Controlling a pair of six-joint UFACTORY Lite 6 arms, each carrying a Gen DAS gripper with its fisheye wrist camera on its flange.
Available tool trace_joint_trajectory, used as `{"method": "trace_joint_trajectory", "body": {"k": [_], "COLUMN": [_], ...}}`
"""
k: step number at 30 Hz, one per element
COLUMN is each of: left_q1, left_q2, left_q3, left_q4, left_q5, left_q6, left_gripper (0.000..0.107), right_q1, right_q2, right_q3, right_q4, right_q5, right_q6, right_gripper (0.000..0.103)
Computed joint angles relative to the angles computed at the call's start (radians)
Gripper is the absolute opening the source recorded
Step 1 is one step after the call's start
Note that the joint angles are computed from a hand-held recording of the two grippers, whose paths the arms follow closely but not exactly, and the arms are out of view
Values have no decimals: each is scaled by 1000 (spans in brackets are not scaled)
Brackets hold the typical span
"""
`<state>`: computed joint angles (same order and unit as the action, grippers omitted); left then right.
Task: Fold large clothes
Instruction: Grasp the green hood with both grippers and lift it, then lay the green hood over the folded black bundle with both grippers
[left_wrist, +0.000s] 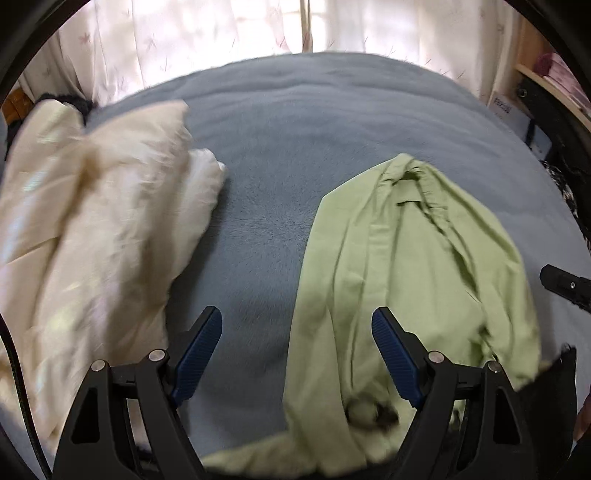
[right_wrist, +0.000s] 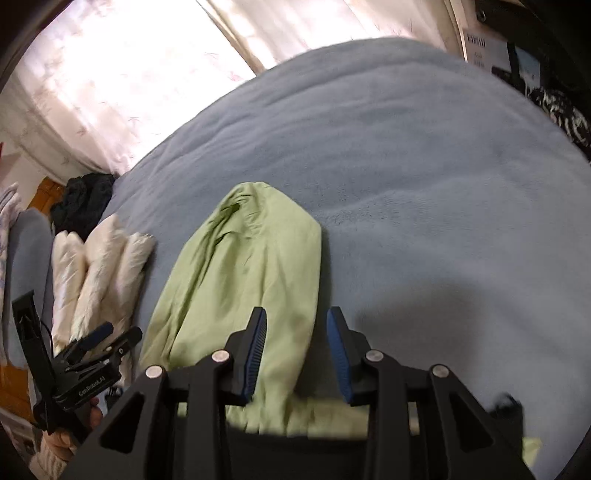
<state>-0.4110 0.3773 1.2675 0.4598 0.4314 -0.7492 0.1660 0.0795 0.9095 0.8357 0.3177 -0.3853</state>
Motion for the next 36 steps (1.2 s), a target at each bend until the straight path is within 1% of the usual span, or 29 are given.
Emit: {"method": "trace_joint_trajectory", "body": {"k": [1, 3, 4, 6, 9, 12, 13, 14, 15, 16, 17, 18, 19, 20, 22, 24, 26, 27, 28, 29, 30, 31, 32, 33, 34, 36], "left_q1": [8, 27, 31, 39, 69, 80, 87, 78, 69, 53, 37, 10, -13, -29, -54, -69, -84, -89, -88, -101, -118, -129, -145, -143, -151, -228], "left_q2": [34, 108, 143, 202, 272, 288, 287, 273, 281, 277, 268, 258, 234, 197, 96, -35, -221, -321, -426, -530, -635, -740, -844, -949, -1054, -1263], "left_q3": [28, 83, 110, 156, 202, 203, 207, 186, 195, 201, 201, 201, 180, 144, 53, -61, -206, -285, -366, -435, -494, -555, -609, -664, -718, -793], "left_q4": [-11, 0, 9, 12, -129, -186, -258, -301, -303, -264, -183, -79, 24, 125, 310, 405, 471, 489, 482, 464, 406, 348, 249, 162, 67, -22], "left_q5": [-7, -8, 0, 6, -18, -46, -48, -81, -95, -83, -69, -48, -42, -46, -56, -57, -61, -70, -96, -85, -32, -4, 48, 67, 127, 297], "left_q6": [23, 37, 34, 29, 162, 214, 283, 335, 345, 314, 241, 136, 32, -73, -271, -379, -458, -473, -456, -415, -399, -342, -276, -173, -98, -36], "left_gripper": [82, 82, 82, 82, 82, 82, 70, 33, 8, 2, 1, 1, 0, 0, 0, 0, 0, 0, 0, 0, 0, 0, 0, 0, 0, 1], "right_q1": [-13, -27, -29, -22, -9, -4, -7, -10, -13, -14, -8, 3, 19, 34, 57, 71, 78, 76, 80, 79, 84, 86, 96, 119, 127, 174], "right_q2": [47, 130, 174, 246, 338, 410, 423, 435, 438, 437, 431, 423, 415, 387, 316, 201, 44, -36, -136, -240, -345, -450, -554, -655, -758, -937], "right_q3": [24, 77, 110, 174, 256, 320, 328, 333, 331, 324, 320, 317, 320, 306, 264, 189, 82, 33, -28, -81, -129, -171, -216, -260, -301, -362], "right_q4": [105, 206, 212, 152, 113, 89, 106, 160, 216, 272, 286, 259, 193, 157, 114, 196, 346, 388, 389, 347, 264, 159, 55, -50, -155, -360], "right_q5": [4, 13, 16, 6, 3, 8, 9, 8, 5, -3, -15, -37, -57, -71, -103, -112, -108, -95, -89, -58, -35, 7, 21, 32, 75, 176], "right_q6": [-99, -195, -203, -152, -123, -107, -122, -173, -223, -274, -286, -263, -207, -188, -164, -267, -435, -486, -495, -462, -392, -311, -215, -113, -17, 193], "right_gripper": [34, 34, 34, 34, 34, 34, 34, 34, 34, 34, 34, 30, 15, 12, 11, 10, 10, 10, 10, 10, 10, 10, 10, 11, 12, 12]}}
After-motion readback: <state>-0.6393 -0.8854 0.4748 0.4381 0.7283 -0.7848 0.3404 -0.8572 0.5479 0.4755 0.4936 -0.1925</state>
